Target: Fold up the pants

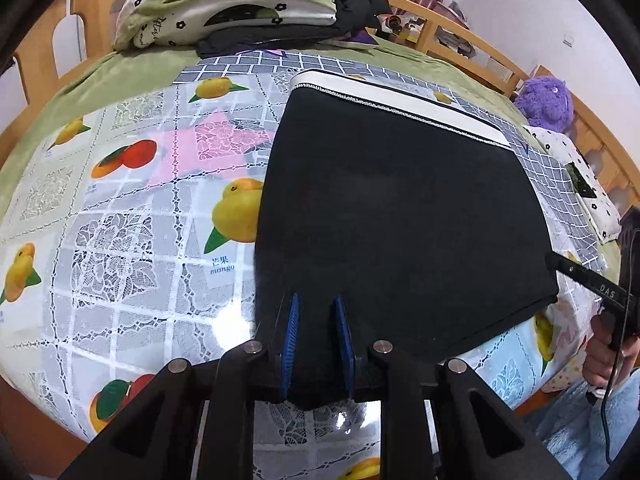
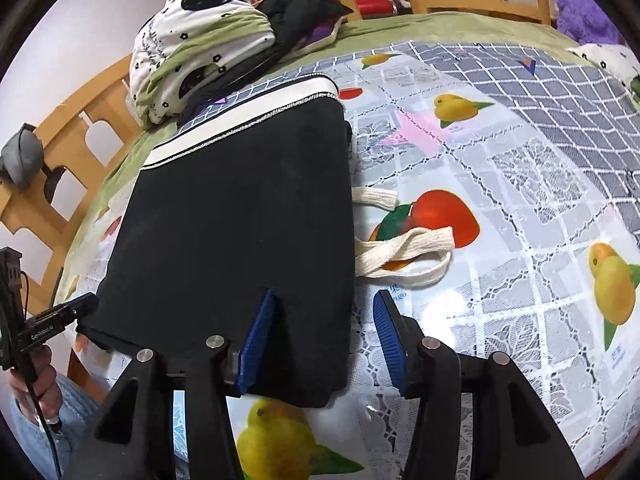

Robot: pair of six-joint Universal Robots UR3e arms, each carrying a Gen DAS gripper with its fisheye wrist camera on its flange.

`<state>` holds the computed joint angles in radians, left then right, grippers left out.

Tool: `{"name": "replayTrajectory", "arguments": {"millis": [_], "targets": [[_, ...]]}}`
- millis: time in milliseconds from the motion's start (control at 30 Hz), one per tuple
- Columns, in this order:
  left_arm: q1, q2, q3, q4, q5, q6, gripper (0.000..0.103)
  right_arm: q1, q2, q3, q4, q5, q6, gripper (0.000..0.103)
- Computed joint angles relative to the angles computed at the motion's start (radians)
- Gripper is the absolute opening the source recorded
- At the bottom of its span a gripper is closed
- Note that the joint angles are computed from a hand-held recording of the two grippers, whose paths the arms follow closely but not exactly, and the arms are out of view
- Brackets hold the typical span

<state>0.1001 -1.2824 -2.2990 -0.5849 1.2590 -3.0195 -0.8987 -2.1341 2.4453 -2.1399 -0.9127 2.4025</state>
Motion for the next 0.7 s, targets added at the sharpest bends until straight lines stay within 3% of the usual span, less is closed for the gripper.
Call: {"name": "replayTrajectory", "arguments": {"millis": [133,300,400,500,700], "targets": [[0.022,0.063,0.002,-0.064,0.002,0.026,0.03,-0.023,-0.099,0.016,0.0,0.002,-0.002,0.05],[0.036,0.013,0.146,-0.115,-0.01,0.029,0.03,-0.056,-0.135,-0.049,0.059,0.084,0.013,0.05],[-0.017,-0.122,0.319,-0.138,0.004,0.004,0.031,0.091,0.038,-0.141,-0.162,0.026,0.17,0.05],[-0.101,-0.3,0.507,-0.102,0.064,-0.045,0.041,0.257,0.264,-0.291,-0.366,-0.067,0.331,0.05],[-0.21,-0.661,0.855,-0.019,0.135,-0.105,0.041,0.455,0.605,-0.524,-0.58,-0.212,0.476,0.05]]}}
